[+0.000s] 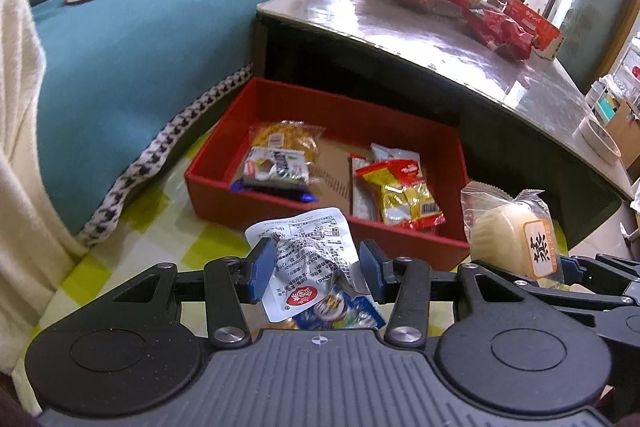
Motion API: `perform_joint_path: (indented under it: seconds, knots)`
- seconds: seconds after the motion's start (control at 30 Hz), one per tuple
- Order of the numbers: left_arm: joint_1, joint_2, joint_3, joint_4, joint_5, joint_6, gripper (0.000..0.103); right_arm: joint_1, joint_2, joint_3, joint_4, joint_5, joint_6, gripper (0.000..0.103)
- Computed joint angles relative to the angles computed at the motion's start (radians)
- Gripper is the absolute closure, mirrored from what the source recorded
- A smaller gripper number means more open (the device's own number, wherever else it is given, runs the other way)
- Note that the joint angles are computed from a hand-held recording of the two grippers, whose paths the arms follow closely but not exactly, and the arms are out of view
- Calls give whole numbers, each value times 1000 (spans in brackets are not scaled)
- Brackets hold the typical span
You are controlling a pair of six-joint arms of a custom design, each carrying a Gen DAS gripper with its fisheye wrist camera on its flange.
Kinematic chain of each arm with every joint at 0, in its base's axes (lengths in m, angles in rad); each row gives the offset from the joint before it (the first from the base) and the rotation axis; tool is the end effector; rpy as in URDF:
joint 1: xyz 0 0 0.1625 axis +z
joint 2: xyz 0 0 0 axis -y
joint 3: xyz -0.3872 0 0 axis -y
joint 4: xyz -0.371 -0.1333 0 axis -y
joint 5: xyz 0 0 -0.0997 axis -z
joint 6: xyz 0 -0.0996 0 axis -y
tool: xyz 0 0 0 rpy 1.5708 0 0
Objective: Organize snacks
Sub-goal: 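Carry the white sachet and wrapped bun together over the red tray, then lower the sachet and bun into the tray and open both grippers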
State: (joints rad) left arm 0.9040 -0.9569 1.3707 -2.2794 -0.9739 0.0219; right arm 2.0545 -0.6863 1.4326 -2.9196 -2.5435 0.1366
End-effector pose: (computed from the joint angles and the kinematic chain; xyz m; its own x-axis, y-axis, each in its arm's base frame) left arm -0.2731 -0.6530 0.2800 -0.7378 0.3996 -0.5441 0.6081 0.7433 -0.2787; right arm 0.3641 -0.5835 0.1663 -0.7618 0.2506 0.5974 -0.2821 0.7018 -0.6542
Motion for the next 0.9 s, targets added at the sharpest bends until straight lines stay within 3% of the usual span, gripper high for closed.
perform_joint_path:
  seconds: [0.53,0.9]
  knots:
    - [8,148,-163,-28,28,60,48,-38,75,-144,-46,-6,-107,43]
    - [17,235,-260,-37,64,89,48,-73,101,-200,-21,-14,-118,43]
